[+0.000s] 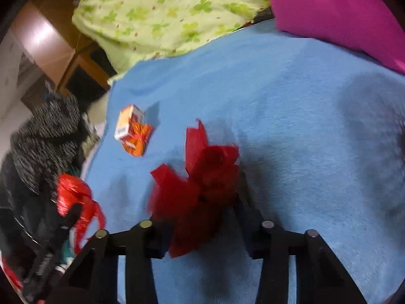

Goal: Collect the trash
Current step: 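Carry the red bag with the left gripper while the right carries the bow toward the basket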

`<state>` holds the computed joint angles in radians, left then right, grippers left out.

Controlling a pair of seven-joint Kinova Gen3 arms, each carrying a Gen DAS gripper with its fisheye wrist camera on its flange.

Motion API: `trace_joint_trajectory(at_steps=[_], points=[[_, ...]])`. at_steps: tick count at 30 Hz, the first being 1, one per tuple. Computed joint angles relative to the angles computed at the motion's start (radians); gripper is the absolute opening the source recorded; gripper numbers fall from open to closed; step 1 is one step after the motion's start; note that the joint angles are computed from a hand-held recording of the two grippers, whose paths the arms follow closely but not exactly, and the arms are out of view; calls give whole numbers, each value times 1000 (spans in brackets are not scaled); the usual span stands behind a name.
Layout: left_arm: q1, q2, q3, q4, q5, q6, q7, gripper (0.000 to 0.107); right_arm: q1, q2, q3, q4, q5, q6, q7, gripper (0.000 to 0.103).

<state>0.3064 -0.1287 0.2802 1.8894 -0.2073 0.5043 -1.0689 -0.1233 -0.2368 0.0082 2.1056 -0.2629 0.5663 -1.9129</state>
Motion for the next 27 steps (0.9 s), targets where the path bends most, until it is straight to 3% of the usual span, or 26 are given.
trace_joint_trajectory(at_steps=[4,6,15,21,27], points=[[7,-1,-24,1,48,2,-37,48,17,53,-84,-36,112,22,-86,37],[7,1,-28,-1,60,6,-53,48,-12,50,-61,-34,110,17,-77,31],[5,-1,-15,1,48,0,-54,48,-14,-137,-44,49,108,-92,-64,30],[0,-2,50,9,-69,-9,6,48,87,-268,-134,75,212,-105,-116,30],[25,-1,69,16,-132,-15,29,48,120,-390,-137,90,255,-94,-105,30]])
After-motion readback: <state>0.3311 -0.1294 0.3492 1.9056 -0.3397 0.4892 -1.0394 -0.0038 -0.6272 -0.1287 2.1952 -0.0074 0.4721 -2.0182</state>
